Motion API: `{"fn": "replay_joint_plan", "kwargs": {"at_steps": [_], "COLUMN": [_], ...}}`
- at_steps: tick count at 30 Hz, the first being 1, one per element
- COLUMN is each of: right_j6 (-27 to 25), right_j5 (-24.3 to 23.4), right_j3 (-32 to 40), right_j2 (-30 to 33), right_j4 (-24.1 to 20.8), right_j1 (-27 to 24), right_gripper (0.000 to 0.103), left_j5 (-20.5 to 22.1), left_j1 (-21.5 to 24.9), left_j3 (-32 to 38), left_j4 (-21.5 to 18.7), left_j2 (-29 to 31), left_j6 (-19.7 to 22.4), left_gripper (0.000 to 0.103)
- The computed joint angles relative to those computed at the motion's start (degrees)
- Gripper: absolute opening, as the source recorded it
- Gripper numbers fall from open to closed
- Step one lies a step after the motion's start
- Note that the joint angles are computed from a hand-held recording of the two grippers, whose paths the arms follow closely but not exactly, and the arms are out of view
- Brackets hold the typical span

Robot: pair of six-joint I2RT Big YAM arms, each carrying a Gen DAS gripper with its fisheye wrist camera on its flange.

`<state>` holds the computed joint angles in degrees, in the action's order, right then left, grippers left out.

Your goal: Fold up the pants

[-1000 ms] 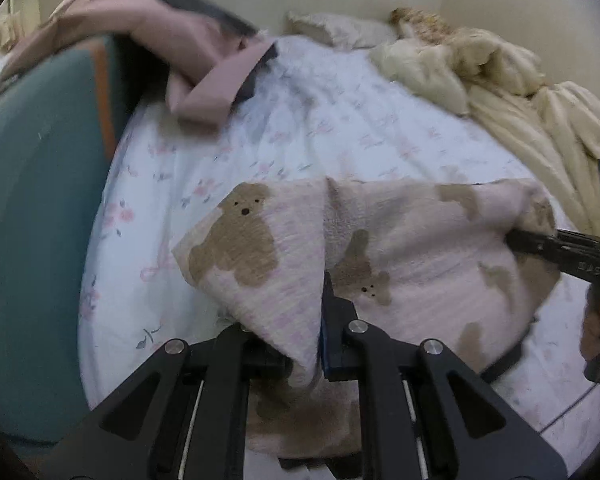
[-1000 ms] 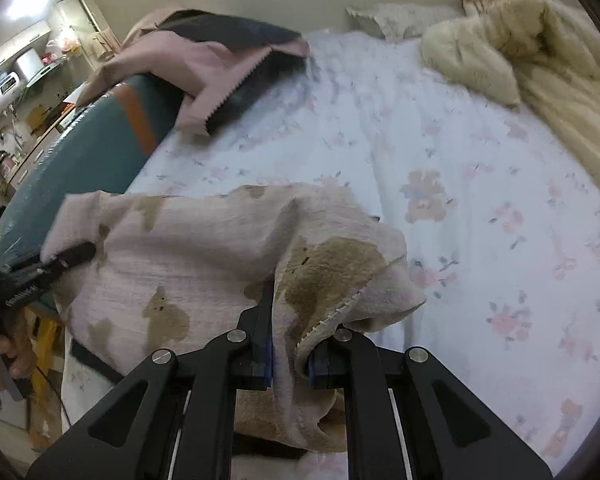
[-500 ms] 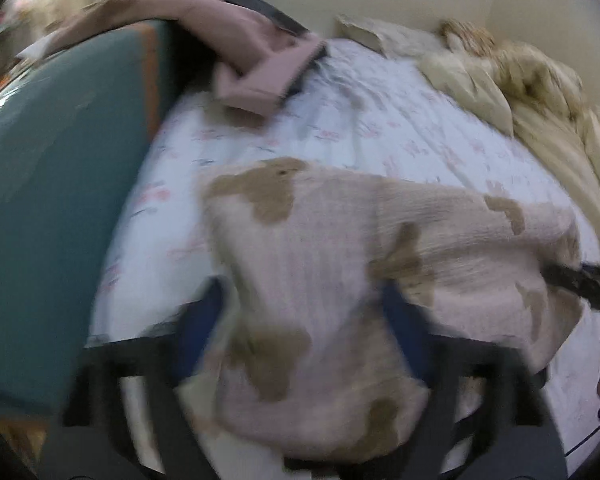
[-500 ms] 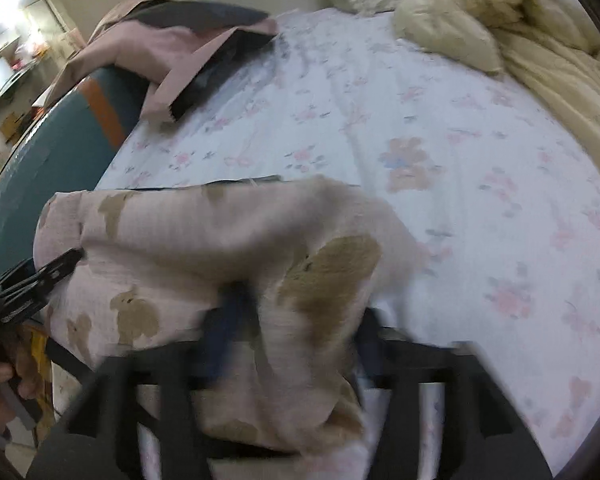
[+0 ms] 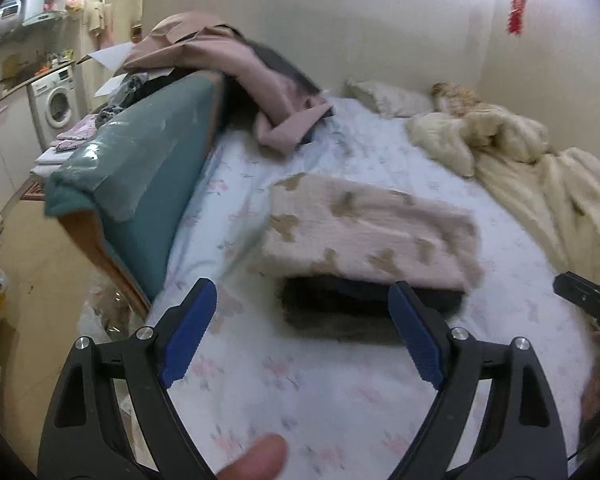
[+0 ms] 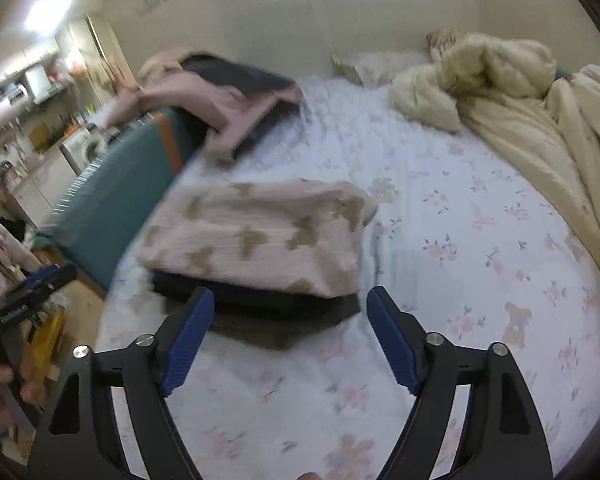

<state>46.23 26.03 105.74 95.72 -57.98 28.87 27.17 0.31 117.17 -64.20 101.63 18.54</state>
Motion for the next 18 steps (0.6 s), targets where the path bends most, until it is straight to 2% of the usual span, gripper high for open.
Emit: {"fn": "replay_joint_plan", "kwargs": {"at_steps": [2,6,7,10,16,18], "right_j6": [0.6,5.6,8.4,13.5,26.1,31.3], "right_j5": [2.9,10.9,13.4,19.2,24.8,27.2], "right_j3": [-1.0,0.0,1.0,2.8,5.6,7.3], "right_j2": [-1.8,-3.3,-3.2,-2.9,-1.7,-0.6], "right_j4": [1.5,-3.5,-6.8,-13.6,-25.4,-30.8], "right_j1": [3.8,11.3,13.6,18.7,26.5,28.9], "right_gripper": [0.094,0.097,0.097,0.097,0.097,0.098], "left_j5": [1.4,6.3,6.2,9.5,12.6,13.6], "left_j1": [1.2,5.0,5.8,9.0,14.0,15.8], "left_j3": [-5.7,-14.6,-16.2,-20.3,-28.7,-30.8], "left_j4": [1.4,1.6,0.7,-1.9,0.0,-0.1], "left_j2": [-5.4,-15.2,-17.2,-22.1,-30.2,-32.4], "left_j6": [0.6,2.7,3.4,6.7,12.7,14.4], "left_gripper": [0.086,0.095,0.095,0.095,0.097,0.101]}}
